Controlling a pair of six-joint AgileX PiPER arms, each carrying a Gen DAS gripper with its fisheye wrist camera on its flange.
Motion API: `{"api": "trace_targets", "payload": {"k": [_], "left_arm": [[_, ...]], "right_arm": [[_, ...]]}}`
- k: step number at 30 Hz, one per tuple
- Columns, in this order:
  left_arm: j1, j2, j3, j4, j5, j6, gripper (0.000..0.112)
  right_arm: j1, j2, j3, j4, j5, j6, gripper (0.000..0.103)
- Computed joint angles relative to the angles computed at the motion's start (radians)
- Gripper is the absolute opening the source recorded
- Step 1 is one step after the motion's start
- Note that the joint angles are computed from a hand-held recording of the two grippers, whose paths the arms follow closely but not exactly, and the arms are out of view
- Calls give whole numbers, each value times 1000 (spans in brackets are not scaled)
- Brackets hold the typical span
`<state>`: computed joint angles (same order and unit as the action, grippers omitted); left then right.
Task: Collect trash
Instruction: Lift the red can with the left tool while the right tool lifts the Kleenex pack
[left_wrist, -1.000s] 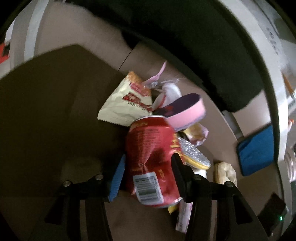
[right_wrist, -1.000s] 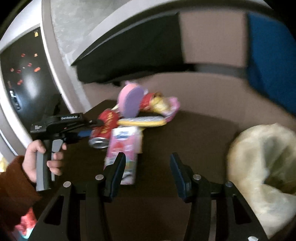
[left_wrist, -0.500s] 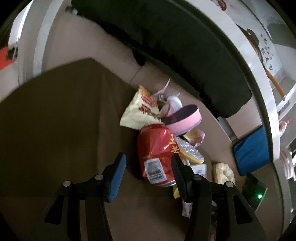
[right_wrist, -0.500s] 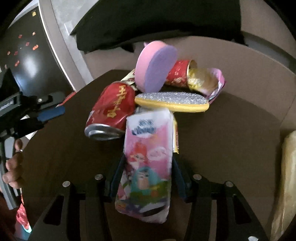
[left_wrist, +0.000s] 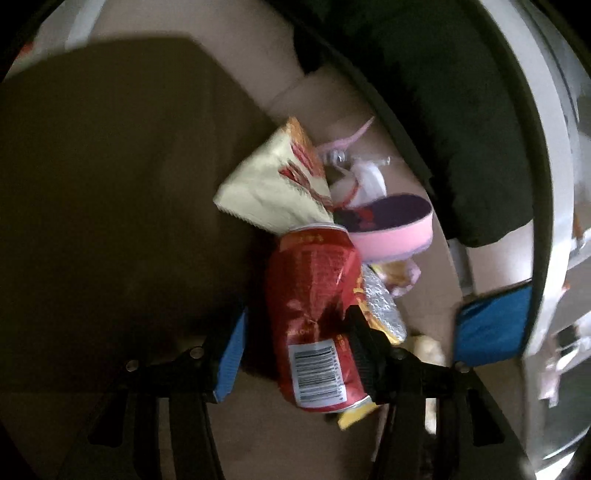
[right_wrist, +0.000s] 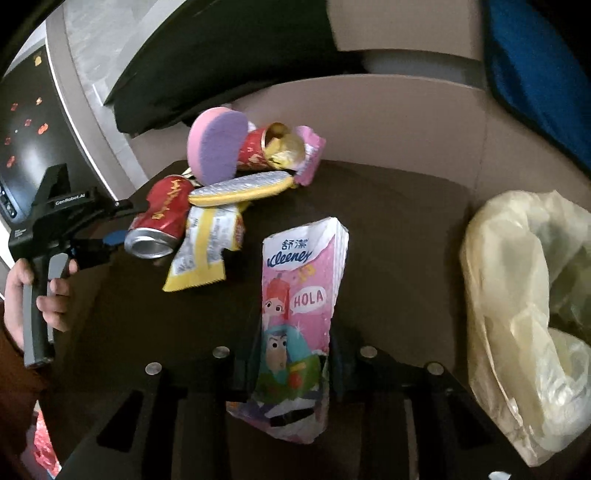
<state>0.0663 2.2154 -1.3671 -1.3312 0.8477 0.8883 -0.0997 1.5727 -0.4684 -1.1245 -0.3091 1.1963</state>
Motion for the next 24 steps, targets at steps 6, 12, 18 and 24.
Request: {"api": "trace_targets", "payload": {"k": [6, 12, 18, 24], "left_arm": [[-93, -88, 56, -26, -119, 77, 54], [-199, -171, 112, -144, -259, 197, 54], [-292, -127, -1, 178, -296, -112, 46], [-317, -232, 146, 128, -362, 66, 26]], "right_arm": [[-30, -11, 19, 76, -63, -29, 28], [17, -36, 43, 304, -35, -242, 28], [26, -42, 48, 304, -37, -233, 28], [13, -92, 75, 239, -35, -213, 28]]}}
